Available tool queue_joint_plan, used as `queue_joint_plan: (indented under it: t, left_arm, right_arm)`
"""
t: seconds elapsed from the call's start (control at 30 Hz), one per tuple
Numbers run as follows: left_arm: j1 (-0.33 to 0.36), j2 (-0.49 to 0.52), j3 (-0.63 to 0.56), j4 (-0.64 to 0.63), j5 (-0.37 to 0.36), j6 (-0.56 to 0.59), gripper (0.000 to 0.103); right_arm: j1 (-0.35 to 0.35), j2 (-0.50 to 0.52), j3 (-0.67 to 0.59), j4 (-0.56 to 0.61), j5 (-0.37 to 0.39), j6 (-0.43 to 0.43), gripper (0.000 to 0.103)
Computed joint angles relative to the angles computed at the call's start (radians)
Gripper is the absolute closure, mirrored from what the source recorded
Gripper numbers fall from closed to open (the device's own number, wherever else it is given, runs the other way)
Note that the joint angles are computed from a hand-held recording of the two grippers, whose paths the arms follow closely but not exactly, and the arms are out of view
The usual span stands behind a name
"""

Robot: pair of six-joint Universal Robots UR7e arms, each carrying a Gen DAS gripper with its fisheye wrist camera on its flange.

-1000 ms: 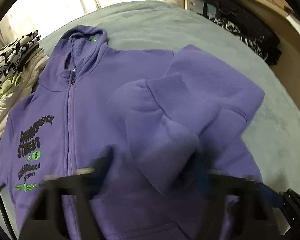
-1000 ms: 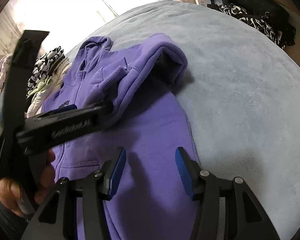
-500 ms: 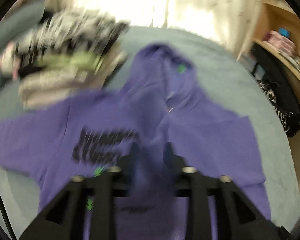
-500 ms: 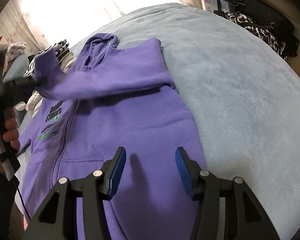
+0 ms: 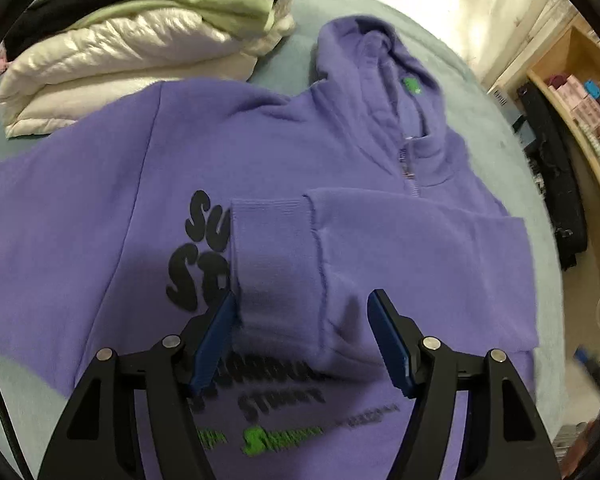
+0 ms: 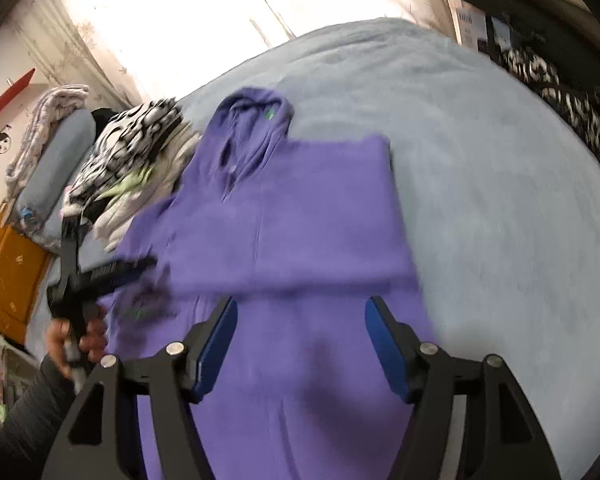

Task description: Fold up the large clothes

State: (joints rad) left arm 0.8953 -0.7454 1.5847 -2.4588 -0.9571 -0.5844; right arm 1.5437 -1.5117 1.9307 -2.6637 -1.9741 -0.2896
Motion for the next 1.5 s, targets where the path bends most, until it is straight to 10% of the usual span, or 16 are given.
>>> queue_joint_plan:
  t: [0.23, 0.37, 0.43, 0.5, 0.7, 1.13, 1.27, 1.5]
  left_arm:
    - [0.027, 0.052, -0.076, 0.032, -0.005, 0.051, 0.038]
    - [0.017, 0.083, -0.124, 0.057, 0.028, 0.106, 0.075]
    - [0.009, 0.097, -0.138, 0.040, 0.045, 0.150, 0.080]
    - [-0.013, 0.122, -0.155, 0.010, 0.116, 0.199, 0.083]
    - [-0.038, 0.154, -0.147, -0.169, 0.226, 0.310, 0.083]
    - [-0.041, 0.132, -0.179, 0.002, 0.269, 0.146, 0.067]
    - [-0.064, 0.125, -0.151, -0.083, 0.230, 0.202, 0.067]
    - [-0.059, 0.182, -0.192, 0.000, 0.088, 0.081, 0.067]
  right_arm:
    - [-0.074, 0.260, -0.297, 0.062, -0.047, 0.034, 0.036]
    - [-0.112, 0.350, -0.407, 0.100, -0.023, 0.081, 0.037]
    - [-0.120, 0.369, -0.423, 0.094, -0.015, 0.079, 0.048]
    - [-0.121, 0.386, -0.440, 0.113, -0.029, 0.069, 0.082]
    - [-0.140, 0.339, -0.352, -0.133, 0.062, -0.005, 0.091]
    - [-0.064, 0.307, -0.282, -0.210, -0.087, -0.072, 0.084]
    - [-0.018, 0.289, -0.234, -0.221, -0.073, -0.079, 0.048]
    - [0.035, 0.321, -0.167, -0.148, -0.047, -0.056, 0.046]
